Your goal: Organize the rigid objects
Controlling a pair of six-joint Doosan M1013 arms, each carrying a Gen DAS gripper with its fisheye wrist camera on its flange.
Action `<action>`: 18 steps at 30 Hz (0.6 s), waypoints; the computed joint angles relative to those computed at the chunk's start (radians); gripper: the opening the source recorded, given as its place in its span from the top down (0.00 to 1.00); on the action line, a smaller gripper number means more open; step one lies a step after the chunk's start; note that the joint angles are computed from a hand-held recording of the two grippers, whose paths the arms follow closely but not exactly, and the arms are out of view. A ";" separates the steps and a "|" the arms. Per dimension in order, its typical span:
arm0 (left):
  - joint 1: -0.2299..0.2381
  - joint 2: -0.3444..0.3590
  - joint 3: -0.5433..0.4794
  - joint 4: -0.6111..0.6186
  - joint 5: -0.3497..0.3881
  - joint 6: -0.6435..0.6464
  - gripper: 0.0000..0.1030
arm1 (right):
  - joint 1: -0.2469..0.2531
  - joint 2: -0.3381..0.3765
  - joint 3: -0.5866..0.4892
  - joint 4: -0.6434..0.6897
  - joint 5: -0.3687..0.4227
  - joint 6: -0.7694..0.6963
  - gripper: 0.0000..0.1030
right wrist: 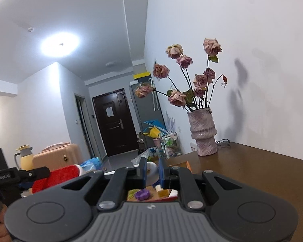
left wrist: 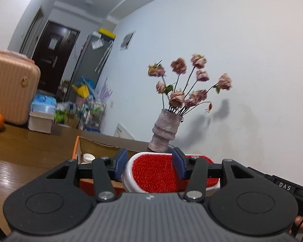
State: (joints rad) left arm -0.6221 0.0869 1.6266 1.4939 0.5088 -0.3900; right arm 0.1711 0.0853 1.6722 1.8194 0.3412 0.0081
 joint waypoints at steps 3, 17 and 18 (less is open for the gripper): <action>0.053 0.042 -0.061 -0.136 -0.055 0.105 0.52 | -0.002 0.060 -0.082 -0.191 0.001 0.231 0.88; 0.201 0.226 -0.278 -0.871 0.009 0.833 0.53 | 0.000 0.374 -0.525 -1.064 0.340 1.185 0.88; 0.207 0.234 -0.284 -0.908 0.025 0.866 0.53 | 0.003 0.394 -0.554 -1.102 0.375 1.216 0.88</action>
